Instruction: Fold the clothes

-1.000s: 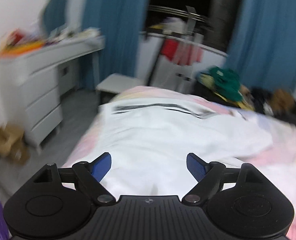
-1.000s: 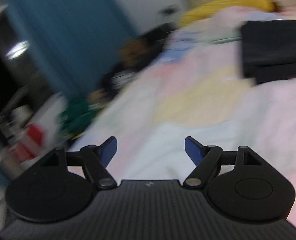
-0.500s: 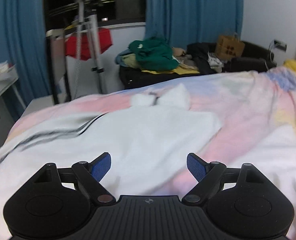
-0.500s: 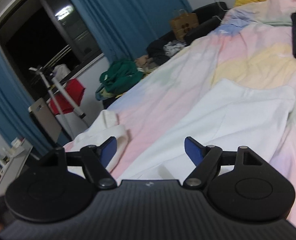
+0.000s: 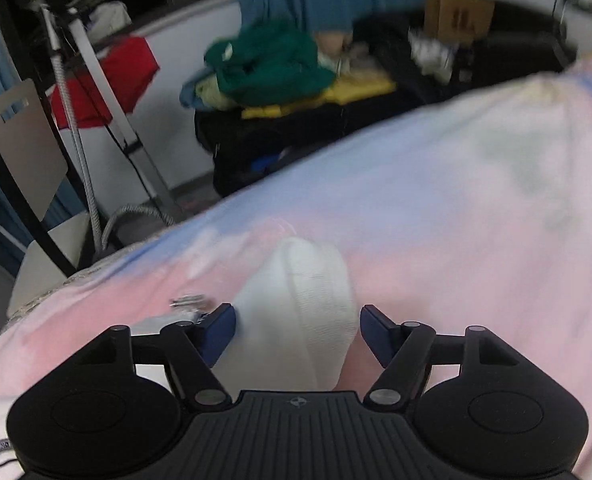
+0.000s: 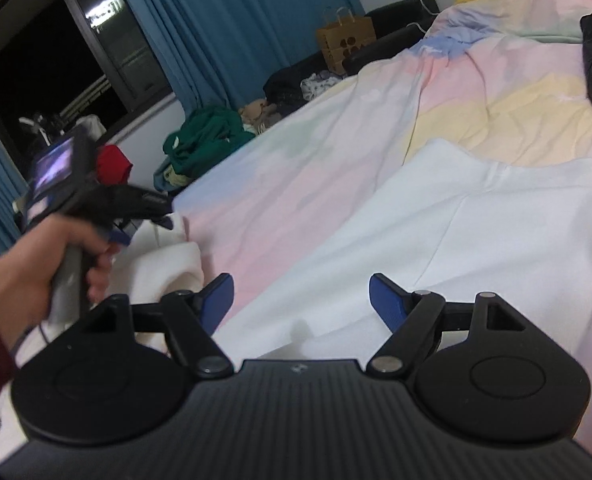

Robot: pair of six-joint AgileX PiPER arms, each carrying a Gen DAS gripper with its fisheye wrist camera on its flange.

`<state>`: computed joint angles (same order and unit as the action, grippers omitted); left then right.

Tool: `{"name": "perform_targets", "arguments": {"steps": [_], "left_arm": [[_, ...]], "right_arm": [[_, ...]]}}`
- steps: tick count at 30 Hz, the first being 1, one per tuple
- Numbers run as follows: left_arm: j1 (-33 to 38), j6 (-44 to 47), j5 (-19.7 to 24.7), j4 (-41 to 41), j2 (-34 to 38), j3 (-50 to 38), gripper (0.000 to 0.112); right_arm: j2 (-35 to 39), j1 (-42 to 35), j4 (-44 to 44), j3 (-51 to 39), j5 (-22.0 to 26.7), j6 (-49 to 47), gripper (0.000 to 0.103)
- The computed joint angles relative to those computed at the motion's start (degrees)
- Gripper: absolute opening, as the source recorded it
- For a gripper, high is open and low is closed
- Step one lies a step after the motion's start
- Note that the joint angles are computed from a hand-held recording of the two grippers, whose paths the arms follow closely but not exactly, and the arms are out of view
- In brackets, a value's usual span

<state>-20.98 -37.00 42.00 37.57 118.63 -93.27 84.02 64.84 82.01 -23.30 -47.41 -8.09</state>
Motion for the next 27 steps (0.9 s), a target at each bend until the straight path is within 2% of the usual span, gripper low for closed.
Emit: {"name": "perform_targets", "arguments": {"steps": [2, 3, 4, 6, 9, 14, 15, 16, 18, 22, 25, 26, 27], "left_arm": [[-0.41, 2.77, 3.99, -0.93, 4.29, -5.61, 0.056], [-0.66, 4.22, 5.43, -1.6, 5.94, -8.02, 0.041], [-1.11, 5.38, 6.28, -1.52, 6.55, -9.04, 0.019], [-2.04, 6.97, 7.59, -0.91, 6.89, -10.43, 0.014], [-2.91, 8.97, 4.54, -4.12, 1.86, -8.37, 0.014], [-4.57, 18.3, -8.97, -16.67, -9.68, -1.07, 0.015], [-5.29, 20.66, -11.87, -18.59, -11.65, 1.2, 0.018], [-5.96, 21.75, -13.77, -19.5, -12.9, 3.18, 0.028], [-7.41, 18.38, -16.08, -17.5, -14.73, 7.12, 0.048], [-8.35, 7.95, -20.04, -9.93, -20.69, 18.58, 0.052], [-5.91, 3.4, -25.18, -9.47, -31.1, 33.66, 0.055], [-5.57, -1.38, -24.43, -5.77, -35.66, 38.65, 0.056], [-6.39, -7.11, -21.38, -1.0, -41.26, 43.82, 0.057]], "right_arm": [[1.26, -2.02, -2.43, -0.06, 1.48, 1.57, 0.077], [1.6, -2.62, -3.26, 0.12, 1.88, 2.62, 0.077], [1.79, -3.0, -3.9, 0.41, 2.12, 3.81, 0.077], [2.09, -3.35, -4.67, 0.92, 2.4, 5.71, 0.077], [2.01, -2.34, -4.96, 1.34, 1.78, 6.96, 0.077], [1.59, -0.51, -1.88, 1.13, -0.09, 4.96, 0.077], [1.45, -0.24, -0.94, 1.22, -0.65, 4.81, 0.077], [1.32, 0.03, -0.01, 1.31, -1.2, 4.66, 0.077], [0.81, 0.23, 0.95, 1.87, -1.68, 5.08, 0.077], [-0.6, 0.56, 2.0, 3.26, -2.13, 6.25, 0.077], [-1.5, 0.85, 1.16, 4.38, -2.26, 8.21, 0.077], [-1.87, 0.62, 0.14, 4.83, -2.04, 9.37, 0.077], [-2.12, 0.39, -0.95, 5.19, -1.89, 10.42, 0.077]]}}
